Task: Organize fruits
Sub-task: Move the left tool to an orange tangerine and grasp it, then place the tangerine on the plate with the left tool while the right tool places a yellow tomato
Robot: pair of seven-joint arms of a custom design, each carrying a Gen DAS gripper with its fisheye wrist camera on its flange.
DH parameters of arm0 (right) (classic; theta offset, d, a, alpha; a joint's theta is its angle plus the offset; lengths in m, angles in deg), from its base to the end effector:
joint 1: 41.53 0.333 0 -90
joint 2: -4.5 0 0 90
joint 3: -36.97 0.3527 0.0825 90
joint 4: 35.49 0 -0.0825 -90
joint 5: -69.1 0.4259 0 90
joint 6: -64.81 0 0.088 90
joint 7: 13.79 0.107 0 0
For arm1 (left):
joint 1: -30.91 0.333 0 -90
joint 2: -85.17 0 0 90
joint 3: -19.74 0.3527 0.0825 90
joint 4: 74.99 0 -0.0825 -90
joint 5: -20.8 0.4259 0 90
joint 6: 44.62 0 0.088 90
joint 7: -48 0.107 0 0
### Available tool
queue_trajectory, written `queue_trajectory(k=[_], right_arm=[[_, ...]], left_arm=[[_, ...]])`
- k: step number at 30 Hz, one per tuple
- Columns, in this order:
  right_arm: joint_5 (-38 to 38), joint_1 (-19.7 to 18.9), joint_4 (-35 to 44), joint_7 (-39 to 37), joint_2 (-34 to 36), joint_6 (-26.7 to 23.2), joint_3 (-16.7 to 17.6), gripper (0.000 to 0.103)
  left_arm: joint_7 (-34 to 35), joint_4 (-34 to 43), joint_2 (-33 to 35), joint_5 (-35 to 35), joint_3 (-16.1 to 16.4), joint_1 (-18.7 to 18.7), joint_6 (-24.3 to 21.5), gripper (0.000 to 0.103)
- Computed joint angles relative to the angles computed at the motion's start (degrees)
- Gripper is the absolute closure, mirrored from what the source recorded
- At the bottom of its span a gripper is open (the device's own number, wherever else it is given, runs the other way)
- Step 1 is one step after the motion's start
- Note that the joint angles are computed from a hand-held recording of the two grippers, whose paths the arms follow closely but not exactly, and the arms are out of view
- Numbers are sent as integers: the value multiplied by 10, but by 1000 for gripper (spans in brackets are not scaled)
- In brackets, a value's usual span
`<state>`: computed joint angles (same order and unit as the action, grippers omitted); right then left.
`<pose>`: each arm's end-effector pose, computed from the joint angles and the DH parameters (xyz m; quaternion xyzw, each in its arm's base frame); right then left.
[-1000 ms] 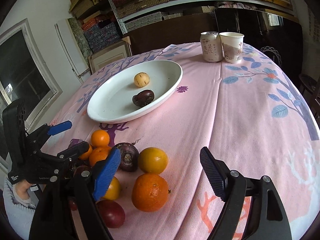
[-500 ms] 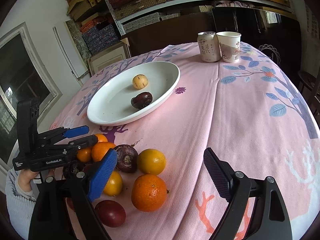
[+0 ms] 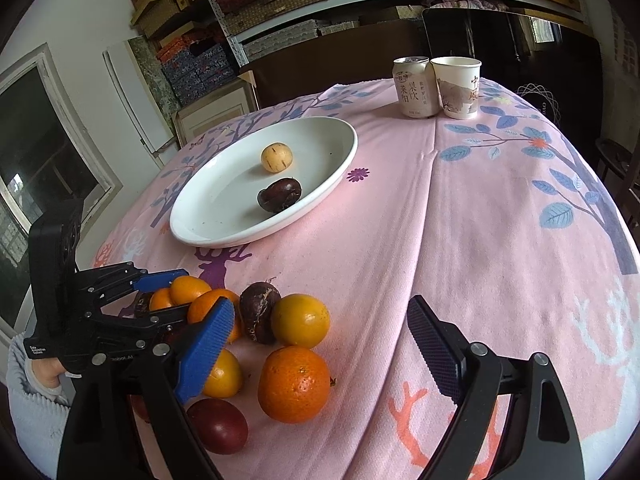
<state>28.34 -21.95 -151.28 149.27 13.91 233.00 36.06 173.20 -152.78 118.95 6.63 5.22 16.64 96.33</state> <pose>0.6145 0.2524 0.4583 -0.5442 0.7410 -0.1871 0.3460 0.7411 -0.3478 0.4613 -0.3199 0.8977 -0.2913 0.0837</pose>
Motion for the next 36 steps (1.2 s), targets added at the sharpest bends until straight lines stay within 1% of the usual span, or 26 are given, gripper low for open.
queue_trajectory(k=[2, 3, 5, 7, 10, 12, 14, 17, 19, 22, 23, 24, 25, 26, 29, 30, 31, 32, 33, 36], right_arm=[[7, -2, 0, -7, 1, -1, 2, 14], [7, -2, 0, -7, 1, 0, 1, 14], [6, -1, 0, -5, 1, -2, 0, 14], [8, -1, -1, -5, 1, -2, 0, 14], [5, -1, -1, -2, 1, -1, -2, 14], [5, -2, -2, -1, 0, 1, -2, 14], [4, -2, -3, 0, -1, 2, -2, 14], [0, -3, -5, 7, -1, 7, -5, 14], [10, -6, -3, -6, 2, 6, 0, 14], [52, -13, 7, -59, 12, -19, 16, 15], [66, -14, 11, -77, 16, -27, 20, 21], [81, -15, 14, -99, 21, -33, 25, 33], [99, -18, 18, -124, 26, -36, 31, 39], [118, -22, 19, -148, 31, -27, 37, 43], [142, -17, 25, -183, 43, -11, 36, 45], [156, -20, 25, -199, 46, -3, 40, 53], [162, -17, 25, -207, 47, 7, 38, 55], [135, 3, 25, -184, 45, 8, 16, 60], [113, 16, 25, -167, 43, 7, 2, 66], [138, 2, 17, -188, 39, 24, 16, 66]], left_arm=[[-10, 9, 8, -6, -1, -2, 3, 50], [-10, 2, 5, -8, -3, -3, 14, 52], [10, -20, -7, -13, -11, 0, 37, 64], [31, -44, -21, -16, -16, 3, 57, 69], [43, -70, -35, -28, -19, 8, 83, 69], [43, -80, -40, -34, -18, 9, 95, 69], [40, -95, -49, -37, -15, 9, 117, 69], [52, -110, -63, -70, -31, 29, 142, 70], [64, -120, -72, -97, -42, 43, 152, 70], [77, -129, -80, -129, -50, 56, 154, 69], [79, -129, -80, -136, -50, 58, 152, 70], [81, -129, -80, -143, -50, 60, 148, 69], [82, -128, -80, -147, -50, 60, 145, 69], [82, -126, -79, -151, -49, 60, 141, 69], [88, -126, -79, -158, -48, 59, 138, 69], [90, -126, -79, -160, -48, 59, 137, 69], [91, -127, -79, -162, -47, 58, 138, 69], [90, -126, -79, -162, -45, 57, 138, 69], [89, -126, -79, -163, -44, 56, 138, 69], [83, -122, -76, -168, -43, 57, 136, 69]])
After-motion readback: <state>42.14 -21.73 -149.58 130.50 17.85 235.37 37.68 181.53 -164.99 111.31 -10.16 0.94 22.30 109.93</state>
